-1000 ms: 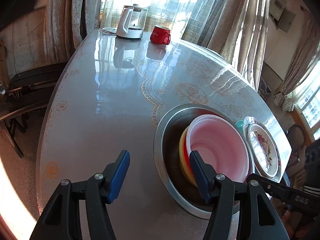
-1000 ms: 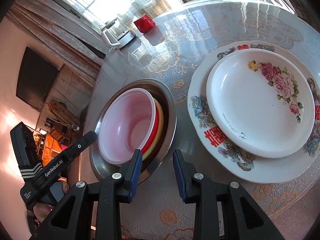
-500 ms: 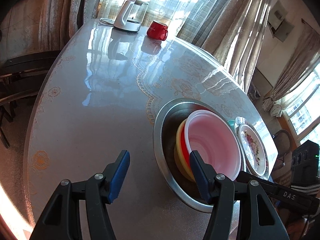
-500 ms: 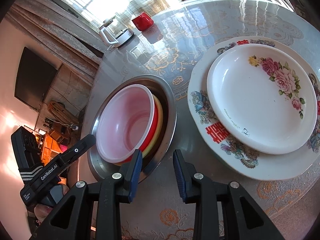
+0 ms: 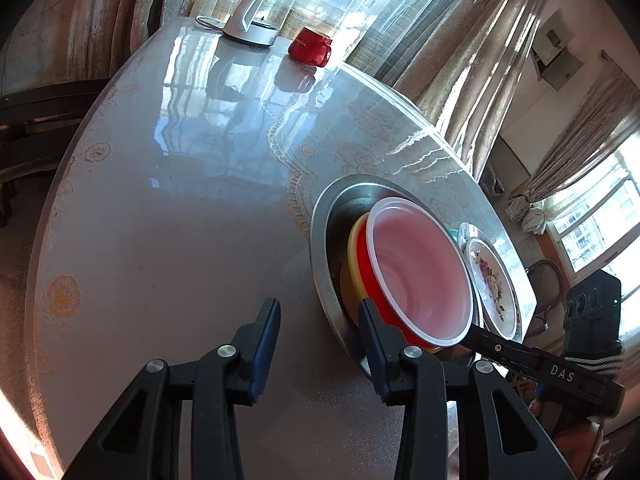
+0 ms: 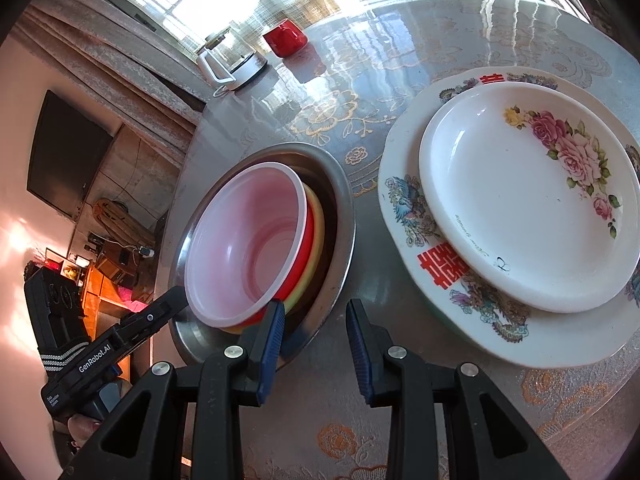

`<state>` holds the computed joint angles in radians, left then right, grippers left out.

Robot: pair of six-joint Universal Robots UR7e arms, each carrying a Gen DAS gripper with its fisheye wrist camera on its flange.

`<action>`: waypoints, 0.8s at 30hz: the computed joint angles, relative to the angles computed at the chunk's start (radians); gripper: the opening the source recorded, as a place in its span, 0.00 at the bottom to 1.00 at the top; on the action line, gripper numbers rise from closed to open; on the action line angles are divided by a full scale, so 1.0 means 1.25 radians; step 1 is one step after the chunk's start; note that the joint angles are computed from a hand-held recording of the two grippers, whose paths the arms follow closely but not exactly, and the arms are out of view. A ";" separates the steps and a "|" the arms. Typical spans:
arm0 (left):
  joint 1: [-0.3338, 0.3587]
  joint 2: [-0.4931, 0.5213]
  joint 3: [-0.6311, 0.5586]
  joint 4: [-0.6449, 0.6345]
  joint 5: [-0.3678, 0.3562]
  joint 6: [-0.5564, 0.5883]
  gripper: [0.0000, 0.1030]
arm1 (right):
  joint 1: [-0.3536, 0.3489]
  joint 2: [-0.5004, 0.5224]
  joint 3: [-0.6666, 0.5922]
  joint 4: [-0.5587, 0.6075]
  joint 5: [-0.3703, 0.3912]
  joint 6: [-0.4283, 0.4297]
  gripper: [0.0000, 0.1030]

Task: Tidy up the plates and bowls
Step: 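Grasp the steel bowl's rim with both grippers and lift it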

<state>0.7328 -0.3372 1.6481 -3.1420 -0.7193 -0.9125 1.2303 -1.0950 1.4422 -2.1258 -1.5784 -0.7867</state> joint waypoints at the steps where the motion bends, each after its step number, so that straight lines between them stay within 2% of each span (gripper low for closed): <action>1: 0.001 0.001 -0.004 0.004 -0.002 0.004 0.36 | 0.001 0.000 0.001 -0.003 -0.001 -0.001 0.31; 5: 0.001 0.007 -0.024 0.030 0.003 0.037 0.27 | 0.000 0.008 -0.007 0.001 -0.002 0.010 0.30; 14: 0.009 0.006 -0.033 0.033 0.001 0.066 0.20 | 0.005 0.020 -0.007 -0.018 -0.004 0.007 0.28; 16: 0.005 0.009 -0.036 0.041 0.014 0.074 0.20 | 0.003 0.021 -0.009 -0.015 0.002 0.008 0.28; 18: 0.003 0.015 -0.034 0.020 0.021 0.085 0.20 | 0.000 0.018 -0.006 -0.009 0.023 -0.005 0.21; 21: 0.001 0.020 -0.031 -0.002 0.025 0.092 0.20 | 0.000 0.007 0.018 -0.044 0.023 -0.030 0.20; 24: -0.007 0.029 -0.037 0.005 0.050 0.095 0.20 | -0.001 0.005 0.023 -0.051 0.028 -0.027 0.20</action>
<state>0.7243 -0.3010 1.6016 -3.1362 -0.6563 -0.7936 1.2294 -1.0884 1.4707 -2.1897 -1.5436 -0.8211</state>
